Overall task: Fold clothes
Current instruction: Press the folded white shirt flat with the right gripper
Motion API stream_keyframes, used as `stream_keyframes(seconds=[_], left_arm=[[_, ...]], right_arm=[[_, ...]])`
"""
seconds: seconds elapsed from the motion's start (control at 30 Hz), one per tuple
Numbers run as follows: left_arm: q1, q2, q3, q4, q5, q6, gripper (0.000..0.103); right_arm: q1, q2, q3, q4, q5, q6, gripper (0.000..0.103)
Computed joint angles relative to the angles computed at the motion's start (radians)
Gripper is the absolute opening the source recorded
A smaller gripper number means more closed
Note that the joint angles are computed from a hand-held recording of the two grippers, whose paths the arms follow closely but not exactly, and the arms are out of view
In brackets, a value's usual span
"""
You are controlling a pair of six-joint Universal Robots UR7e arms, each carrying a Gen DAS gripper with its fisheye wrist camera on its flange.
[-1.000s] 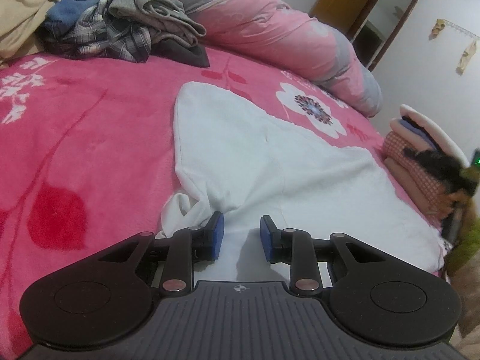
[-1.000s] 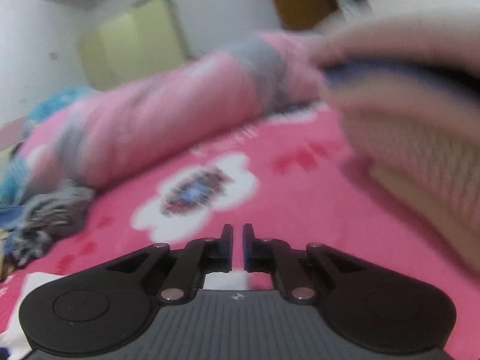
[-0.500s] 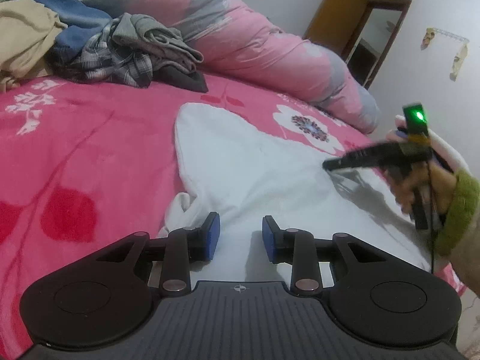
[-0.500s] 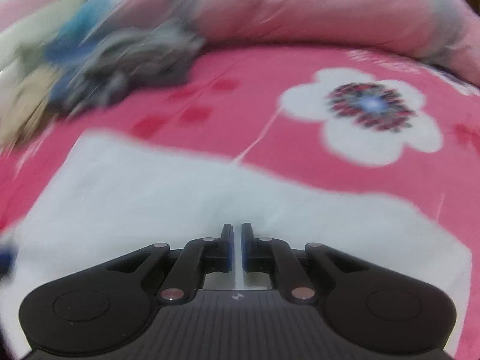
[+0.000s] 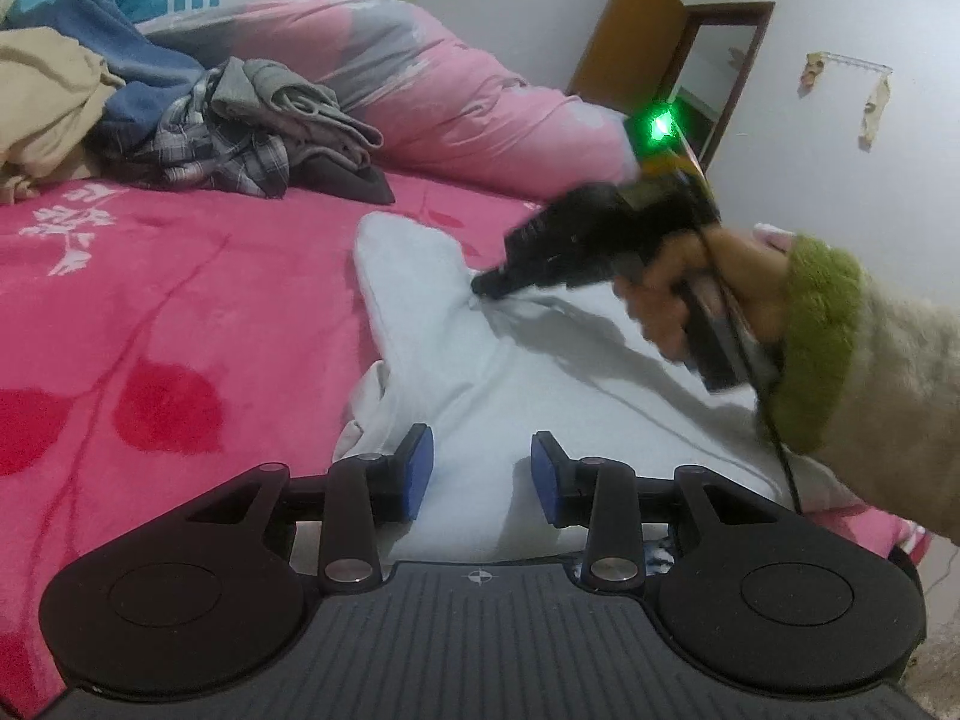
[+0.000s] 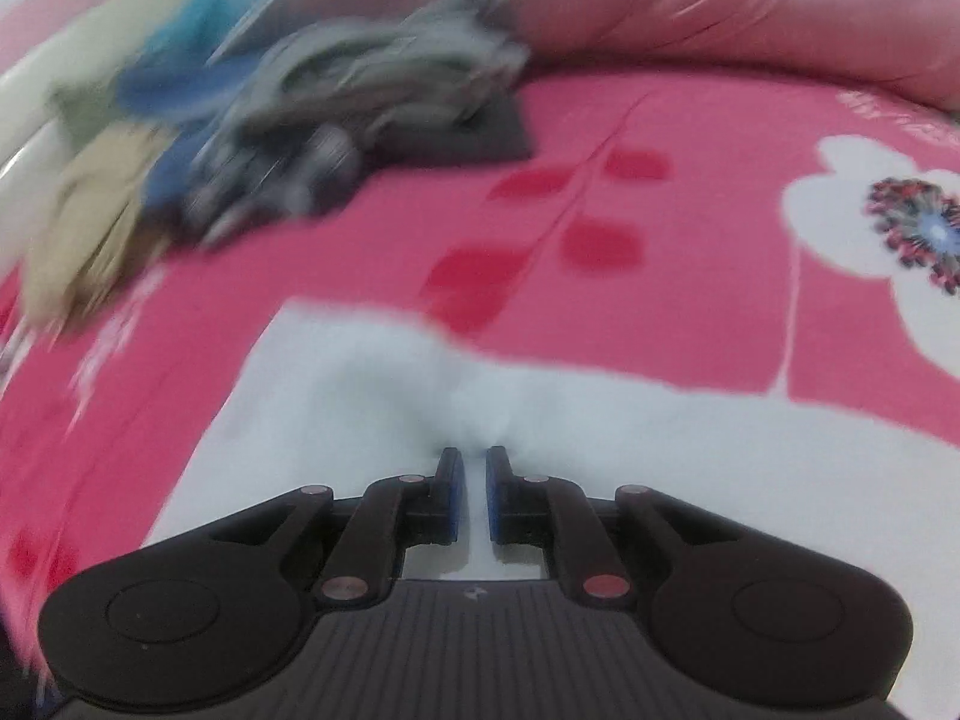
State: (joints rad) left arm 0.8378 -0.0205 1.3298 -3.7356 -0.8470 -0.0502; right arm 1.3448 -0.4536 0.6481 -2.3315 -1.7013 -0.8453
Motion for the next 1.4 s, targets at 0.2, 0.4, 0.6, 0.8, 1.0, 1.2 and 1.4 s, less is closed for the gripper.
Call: stream_keyframes(seconds=[0.2,0.4,0.6,0.8,1.0,1.2,1.4], left_arm=[[0.011,-0.012,0.032,-0.037,-0.036,-0.01,0.036],[-0.008,-0.021,0.059,-0.07,0.019,-0.01,0.037],[-0.017,-0.01,0.034,-0.118,0.035,0.041,0.041],[0.005,0.023,-0.089,-0.027,0.011,0.118,0.041],[0.03,-0.004,-0.067,0.075,0.092,-0.022,0.043],[-0.001,-0.02,-0.032,0.037,0.18,0.0,0.048],[-0.022,-0.001,-0.061,0.125,0.252,-0.057,0.049]], right_arm=[[0.018,-0.072,0.09,0.136,0.076,-0.068,0.015],[0.012,-0.016,0.072,0.056,0.102,0.047,0.022],[-0.031,-0.209,0.306,-0.09,0.287,0.09,0.022],[-0.153,-0.427,0.592,-0.343,0.334,0.088,0.022],[-0.278,-0.48,0.698,-0.676,0.129,0.185,0.021],[-0.339,-0.527,0.729,-0.807,0.219,0.297,0.022],[-0.379,-0.572,0.769,-0.705,0.415,0.219,0.021]])
